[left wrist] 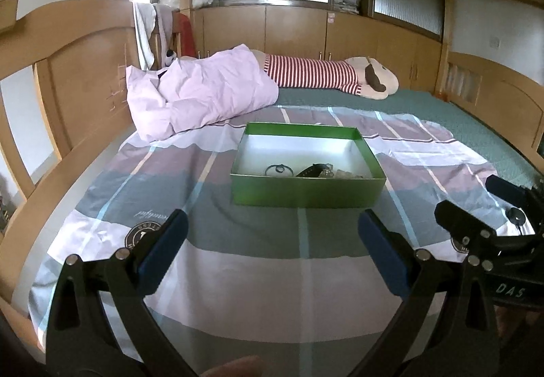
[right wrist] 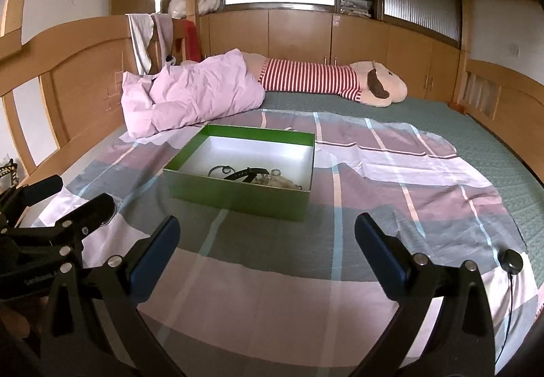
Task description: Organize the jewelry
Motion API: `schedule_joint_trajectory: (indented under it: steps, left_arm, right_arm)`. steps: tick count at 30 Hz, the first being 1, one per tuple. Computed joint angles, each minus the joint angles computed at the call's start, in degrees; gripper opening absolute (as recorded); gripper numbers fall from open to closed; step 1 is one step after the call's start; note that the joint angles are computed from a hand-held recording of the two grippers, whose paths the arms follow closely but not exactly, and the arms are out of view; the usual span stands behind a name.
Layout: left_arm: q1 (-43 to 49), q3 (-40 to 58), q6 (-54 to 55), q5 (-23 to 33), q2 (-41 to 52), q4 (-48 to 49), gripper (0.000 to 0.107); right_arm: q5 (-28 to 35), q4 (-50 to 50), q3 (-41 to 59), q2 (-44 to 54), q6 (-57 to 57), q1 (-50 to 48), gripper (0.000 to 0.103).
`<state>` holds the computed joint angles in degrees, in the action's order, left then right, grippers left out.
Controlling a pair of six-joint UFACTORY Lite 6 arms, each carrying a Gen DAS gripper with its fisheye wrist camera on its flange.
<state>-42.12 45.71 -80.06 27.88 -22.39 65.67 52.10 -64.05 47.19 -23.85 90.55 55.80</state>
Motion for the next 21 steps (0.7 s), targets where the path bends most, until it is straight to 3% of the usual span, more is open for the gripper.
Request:
schedule_joint_trajectory:
  steps: [21]
  left_arm:
    - [1.92, 1.64, 2.07, -1.32, 2.2, -3.06, 0.099]
  right_arm:
    - [-4.28, -0.82, -1.04, -0.74, 0.75, -3.94, 0.1]
